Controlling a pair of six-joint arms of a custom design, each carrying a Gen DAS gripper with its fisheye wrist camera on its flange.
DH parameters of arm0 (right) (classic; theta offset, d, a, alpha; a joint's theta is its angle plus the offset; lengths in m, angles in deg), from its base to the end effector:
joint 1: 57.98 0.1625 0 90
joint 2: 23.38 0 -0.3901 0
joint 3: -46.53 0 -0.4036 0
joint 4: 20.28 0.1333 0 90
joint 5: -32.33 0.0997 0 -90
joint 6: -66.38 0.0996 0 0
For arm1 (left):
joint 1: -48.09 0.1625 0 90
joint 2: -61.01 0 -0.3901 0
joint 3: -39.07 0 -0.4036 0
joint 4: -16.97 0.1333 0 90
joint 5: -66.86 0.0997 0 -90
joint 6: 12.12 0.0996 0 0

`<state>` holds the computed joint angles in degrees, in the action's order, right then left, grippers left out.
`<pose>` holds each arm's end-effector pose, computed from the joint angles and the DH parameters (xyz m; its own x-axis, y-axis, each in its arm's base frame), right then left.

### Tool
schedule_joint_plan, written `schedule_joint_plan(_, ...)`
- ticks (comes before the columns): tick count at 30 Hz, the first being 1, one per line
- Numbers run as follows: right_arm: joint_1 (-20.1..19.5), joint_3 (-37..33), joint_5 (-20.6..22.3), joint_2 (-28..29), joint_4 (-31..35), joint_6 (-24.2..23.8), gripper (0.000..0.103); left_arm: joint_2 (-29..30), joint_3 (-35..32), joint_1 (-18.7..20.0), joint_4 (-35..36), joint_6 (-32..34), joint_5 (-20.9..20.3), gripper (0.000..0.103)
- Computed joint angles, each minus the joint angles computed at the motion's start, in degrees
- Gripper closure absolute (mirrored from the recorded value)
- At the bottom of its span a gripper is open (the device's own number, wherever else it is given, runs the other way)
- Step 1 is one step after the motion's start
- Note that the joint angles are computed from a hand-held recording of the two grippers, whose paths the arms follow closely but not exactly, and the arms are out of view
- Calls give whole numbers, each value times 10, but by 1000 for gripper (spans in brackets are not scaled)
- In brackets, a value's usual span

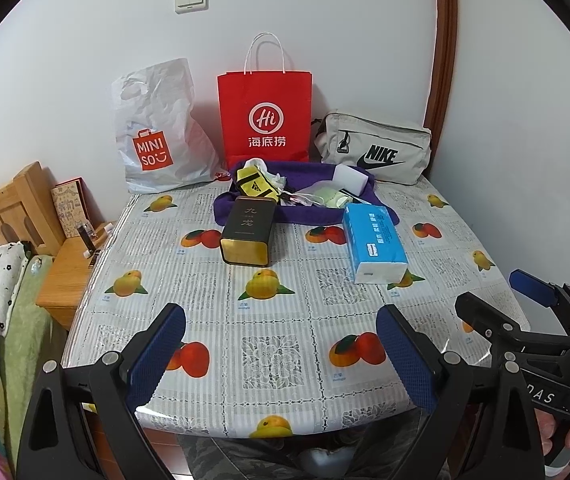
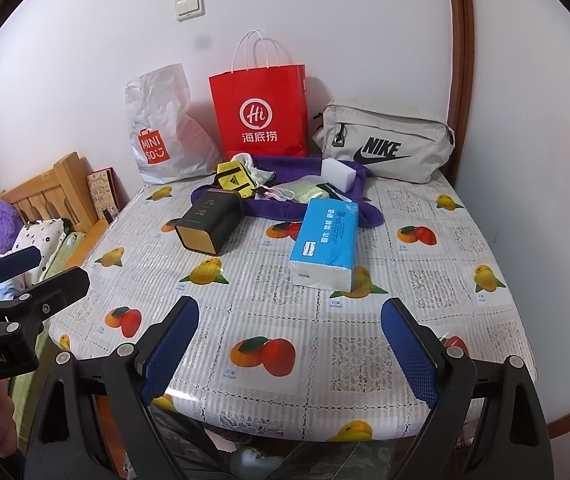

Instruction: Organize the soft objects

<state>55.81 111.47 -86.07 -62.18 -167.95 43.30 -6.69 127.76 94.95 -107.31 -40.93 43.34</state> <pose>0.4002 -0.6947 0.2066 -0.6980 -0.4228 0.5780 -0.6712 0.6676 -0.3222 -0.2676 -0.6140 0.3631 -0.7021 -0.2379 -0.6711 0.3733 0.6796 -0.6315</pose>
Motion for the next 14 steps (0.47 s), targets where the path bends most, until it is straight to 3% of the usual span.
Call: schedule_joint_plan(14,1,-2,-2,1,4,0,11,-1,2,-2,-2,5,3,6)
